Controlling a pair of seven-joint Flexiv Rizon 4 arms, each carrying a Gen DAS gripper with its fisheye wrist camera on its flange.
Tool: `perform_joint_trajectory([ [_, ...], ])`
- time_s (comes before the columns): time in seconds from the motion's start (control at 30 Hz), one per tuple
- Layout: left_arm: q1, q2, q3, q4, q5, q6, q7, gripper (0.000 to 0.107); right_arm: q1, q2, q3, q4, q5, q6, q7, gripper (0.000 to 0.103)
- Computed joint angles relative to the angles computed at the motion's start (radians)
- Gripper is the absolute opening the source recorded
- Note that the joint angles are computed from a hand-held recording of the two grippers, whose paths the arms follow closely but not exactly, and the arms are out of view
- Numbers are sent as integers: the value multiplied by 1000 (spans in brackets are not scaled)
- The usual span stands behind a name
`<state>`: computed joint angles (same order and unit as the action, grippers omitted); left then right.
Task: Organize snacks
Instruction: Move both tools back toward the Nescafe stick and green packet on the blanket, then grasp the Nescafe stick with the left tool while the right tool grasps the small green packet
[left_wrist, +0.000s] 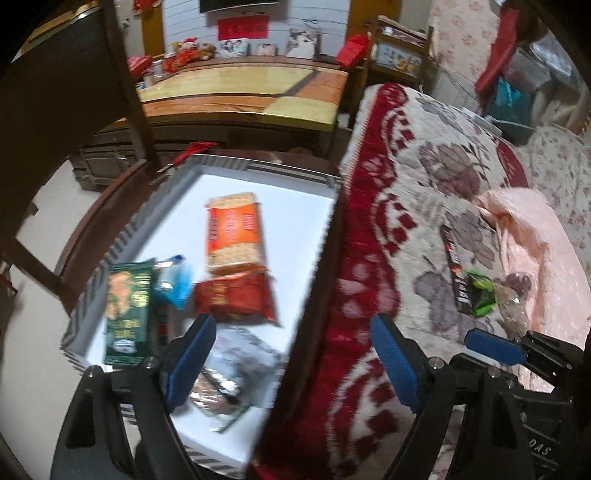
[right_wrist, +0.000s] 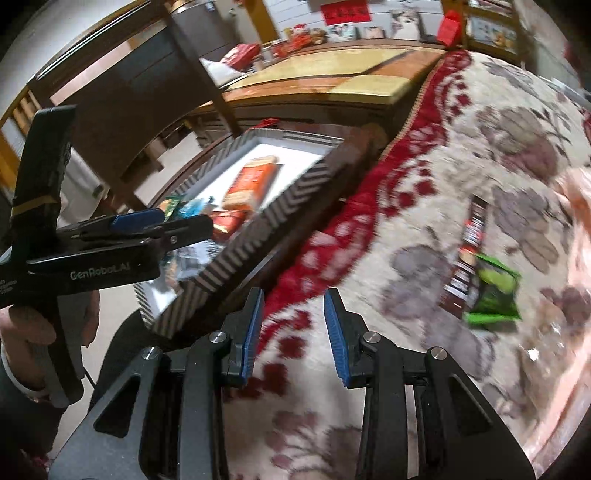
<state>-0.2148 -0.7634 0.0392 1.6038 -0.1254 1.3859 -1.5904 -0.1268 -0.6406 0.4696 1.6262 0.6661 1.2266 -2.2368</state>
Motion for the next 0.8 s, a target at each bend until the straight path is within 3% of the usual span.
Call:
perform_joint_trajectory([
  [0.43, -46, -49, -38, -92, 7, -88, 25, 87, -108, 11, -32, 70, 62, 31, 3, 33],
  [0.8, -80, -165, -65, -296, -8, -240, 43, 87, -153, -35, -66, 45, 52, 18, 67, 33],
])
